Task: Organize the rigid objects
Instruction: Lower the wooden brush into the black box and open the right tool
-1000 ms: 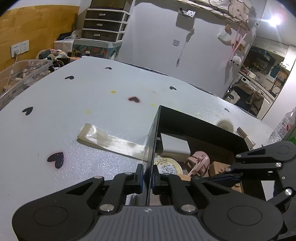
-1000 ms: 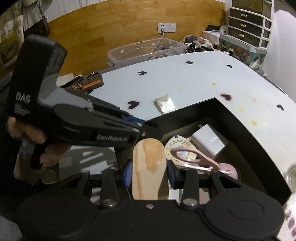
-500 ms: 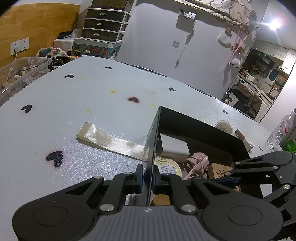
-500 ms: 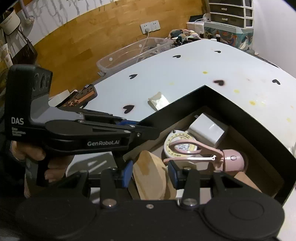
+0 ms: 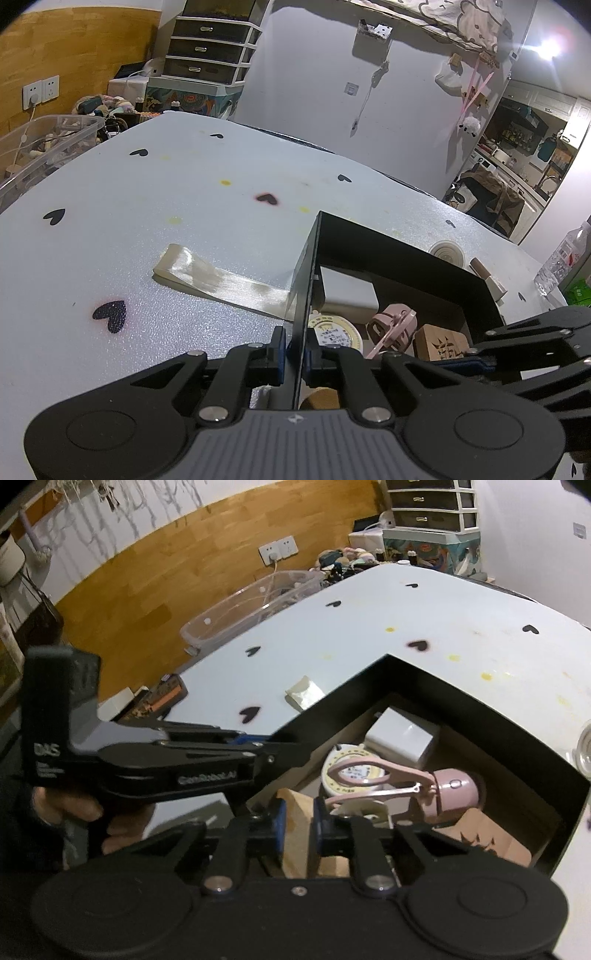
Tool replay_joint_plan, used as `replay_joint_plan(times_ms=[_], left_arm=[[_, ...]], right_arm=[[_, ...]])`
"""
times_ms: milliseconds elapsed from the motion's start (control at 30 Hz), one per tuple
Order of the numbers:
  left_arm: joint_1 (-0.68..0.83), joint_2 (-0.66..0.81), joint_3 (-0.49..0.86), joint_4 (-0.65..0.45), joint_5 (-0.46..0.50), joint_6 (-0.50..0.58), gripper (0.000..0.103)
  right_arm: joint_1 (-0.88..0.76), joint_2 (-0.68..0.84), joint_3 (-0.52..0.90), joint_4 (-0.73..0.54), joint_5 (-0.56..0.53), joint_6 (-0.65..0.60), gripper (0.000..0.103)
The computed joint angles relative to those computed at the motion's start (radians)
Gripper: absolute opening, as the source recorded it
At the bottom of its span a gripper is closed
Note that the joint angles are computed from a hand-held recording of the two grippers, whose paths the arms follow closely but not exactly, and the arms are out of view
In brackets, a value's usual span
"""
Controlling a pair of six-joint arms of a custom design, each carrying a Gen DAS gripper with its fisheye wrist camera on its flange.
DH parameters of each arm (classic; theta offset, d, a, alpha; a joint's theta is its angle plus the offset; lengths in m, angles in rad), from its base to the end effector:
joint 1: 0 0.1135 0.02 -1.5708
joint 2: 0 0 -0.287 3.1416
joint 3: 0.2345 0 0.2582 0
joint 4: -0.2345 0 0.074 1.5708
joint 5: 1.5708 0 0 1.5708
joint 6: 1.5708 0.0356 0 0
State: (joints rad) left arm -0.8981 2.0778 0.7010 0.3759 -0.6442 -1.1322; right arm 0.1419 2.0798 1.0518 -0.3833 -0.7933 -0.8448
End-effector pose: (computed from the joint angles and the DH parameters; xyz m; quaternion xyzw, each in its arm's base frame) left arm 0.2173 -0.2385 0.0433 -0.1947 0.8937 -0.0663 0.3987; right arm 0.3495 0.0756 0.0824 -0.4625 0.7952 0.3363 0.2016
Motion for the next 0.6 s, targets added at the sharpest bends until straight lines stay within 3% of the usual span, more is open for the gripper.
replay_joint_plan(times_ms=[67,300,600], left_arm=[[0.0,0.0,0.0,0.0,0.0,0.0,0.01],[0.0,0.0,-0.001,0.002,0.0,0.0,0.01],[-0.001,-0.001,-0.001,-0.001,-0.001,-0.001,0.01]], right_arm=[[-0.001,-0.003,0.013,-0.067,-0.02,-0.048,0.002],[0.029,0.015,-0.018,0.002,0.04,0.009,0.002],[-0.01,-0.051,-0.073,0.035,0.018,0.012,0.003]])
